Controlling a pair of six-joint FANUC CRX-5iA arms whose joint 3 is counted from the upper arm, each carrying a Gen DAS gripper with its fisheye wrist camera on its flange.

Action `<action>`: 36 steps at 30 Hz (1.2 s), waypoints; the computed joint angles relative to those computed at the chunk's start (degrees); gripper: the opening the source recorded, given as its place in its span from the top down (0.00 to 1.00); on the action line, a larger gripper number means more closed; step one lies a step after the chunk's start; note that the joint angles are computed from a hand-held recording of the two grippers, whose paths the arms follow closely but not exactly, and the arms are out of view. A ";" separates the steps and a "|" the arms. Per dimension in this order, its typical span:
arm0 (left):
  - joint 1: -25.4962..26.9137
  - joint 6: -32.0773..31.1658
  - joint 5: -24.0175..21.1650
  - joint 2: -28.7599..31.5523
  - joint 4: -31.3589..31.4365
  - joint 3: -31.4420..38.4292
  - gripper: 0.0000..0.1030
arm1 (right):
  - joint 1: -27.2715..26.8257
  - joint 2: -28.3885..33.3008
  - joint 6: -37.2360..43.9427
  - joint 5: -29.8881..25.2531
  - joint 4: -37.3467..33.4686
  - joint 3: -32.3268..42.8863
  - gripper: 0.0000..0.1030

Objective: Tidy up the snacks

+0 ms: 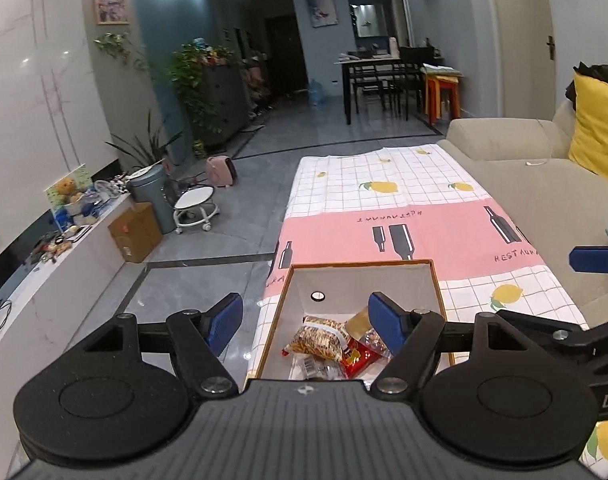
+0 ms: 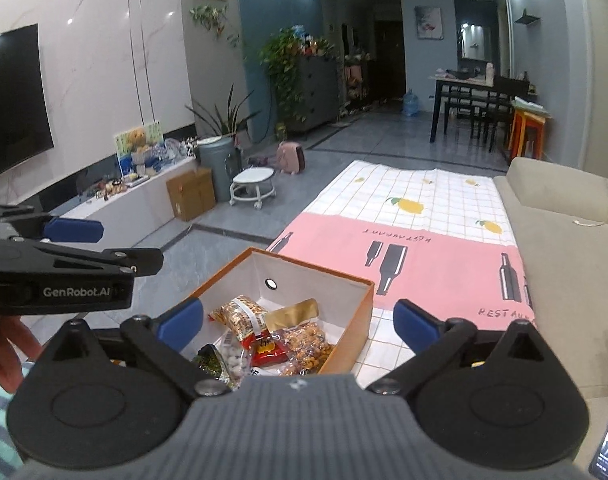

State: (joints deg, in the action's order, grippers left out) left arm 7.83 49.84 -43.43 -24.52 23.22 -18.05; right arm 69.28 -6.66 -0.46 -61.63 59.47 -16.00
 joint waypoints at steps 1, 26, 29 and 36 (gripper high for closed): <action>0.34 -0.04 -0.10 -0.98 0.22 -0.81 0.18 | 0.61 -0.25 -0.66 -0.50 0.61 -0.48 0.04; -2.12 11.91 -7.28 -1.14 -14.32 -0.94 0.15 | 2.82 0.78 -0.72 -4.30 -9.12 -2.26 0.04; -1.94 11.55 -7.44 -1.29 -14.08 -0.90 0.15 | 2.96 0.89 -0.88 -4.55 -9.16 -2.21 0.04; -1.78 11.10 -7.82 -1.17 -13.56 -0.63 0.14 | 3.27 1.05 -0.43 -4.84 -8.77 -1.90 0.04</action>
